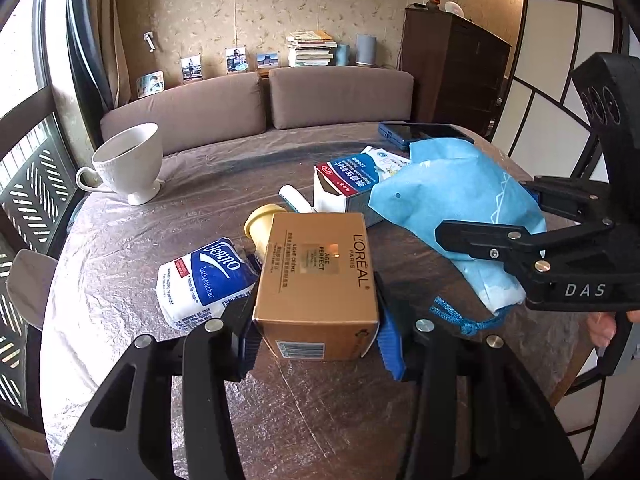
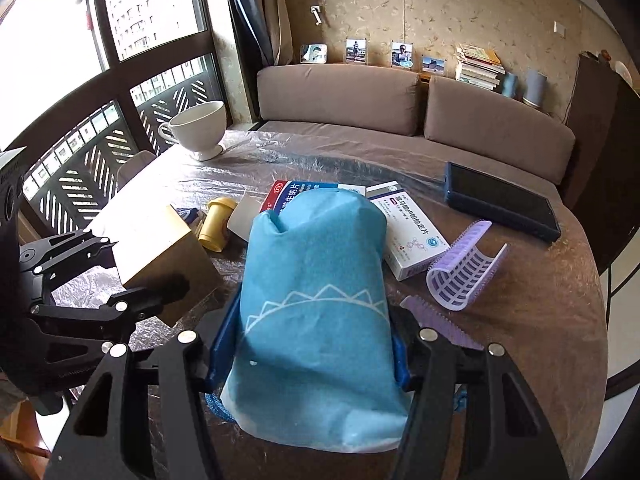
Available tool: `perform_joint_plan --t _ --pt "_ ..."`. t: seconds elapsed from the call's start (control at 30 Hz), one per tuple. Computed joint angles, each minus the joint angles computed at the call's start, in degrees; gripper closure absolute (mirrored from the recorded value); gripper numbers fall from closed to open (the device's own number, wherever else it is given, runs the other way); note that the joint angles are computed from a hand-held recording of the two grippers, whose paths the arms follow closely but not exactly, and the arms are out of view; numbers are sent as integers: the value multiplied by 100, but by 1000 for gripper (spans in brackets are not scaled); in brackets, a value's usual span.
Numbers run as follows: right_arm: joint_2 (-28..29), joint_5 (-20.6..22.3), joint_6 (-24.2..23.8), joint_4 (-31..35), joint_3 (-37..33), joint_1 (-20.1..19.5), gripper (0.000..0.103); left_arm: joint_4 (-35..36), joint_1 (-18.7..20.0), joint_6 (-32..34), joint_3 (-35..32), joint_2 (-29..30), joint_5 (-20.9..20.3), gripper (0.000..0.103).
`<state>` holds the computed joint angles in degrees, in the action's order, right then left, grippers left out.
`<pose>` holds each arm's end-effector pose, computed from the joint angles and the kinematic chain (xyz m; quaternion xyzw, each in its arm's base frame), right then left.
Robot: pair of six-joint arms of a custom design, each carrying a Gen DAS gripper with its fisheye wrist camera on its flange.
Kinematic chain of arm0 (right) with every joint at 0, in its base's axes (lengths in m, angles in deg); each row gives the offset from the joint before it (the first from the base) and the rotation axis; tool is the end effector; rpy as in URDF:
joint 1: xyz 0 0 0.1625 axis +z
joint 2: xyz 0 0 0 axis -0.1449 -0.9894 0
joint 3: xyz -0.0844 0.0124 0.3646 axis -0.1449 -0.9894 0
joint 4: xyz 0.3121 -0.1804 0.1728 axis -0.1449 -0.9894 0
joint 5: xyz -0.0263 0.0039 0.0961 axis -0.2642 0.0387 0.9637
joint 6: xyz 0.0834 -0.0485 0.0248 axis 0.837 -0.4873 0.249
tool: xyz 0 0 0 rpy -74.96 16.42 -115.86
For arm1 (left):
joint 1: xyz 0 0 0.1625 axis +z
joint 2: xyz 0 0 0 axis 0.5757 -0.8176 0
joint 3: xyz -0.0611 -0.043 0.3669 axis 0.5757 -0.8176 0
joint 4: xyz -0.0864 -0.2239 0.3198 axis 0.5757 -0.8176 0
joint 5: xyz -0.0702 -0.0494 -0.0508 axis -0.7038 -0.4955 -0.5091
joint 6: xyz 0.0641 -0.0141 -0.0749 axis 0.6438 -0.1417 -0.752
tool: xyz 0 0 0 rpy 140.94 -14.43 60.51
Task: Collect trash
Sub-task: 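Carry the L'Oreal box and blue bag with both tools over the white bin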
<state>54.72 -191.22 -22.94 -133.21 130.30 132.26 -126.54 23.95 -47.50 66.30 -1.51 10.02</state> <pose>0.5072 -0.6108 0.0629 0.3143 -0.8893 0.2381 0.2317 -0.1217 -0.5853 0.4724 0.2647 0.8729 -0.2972 0.2824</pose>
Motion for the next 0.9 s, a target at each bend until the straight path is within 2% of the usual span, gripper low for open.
perform_joint_plan --t 0.23,0.53,0.9 --pt "-204 118 546 11 254 9 44 108 -107 -356 43 -51 126 53" --pt "-309 5 855 -33 433 52 44 293 -181 -617 10 -67 206 53" --pt "-468 -83 965 -219 720 164 44 374 -249 -697 163 -283 194 53"
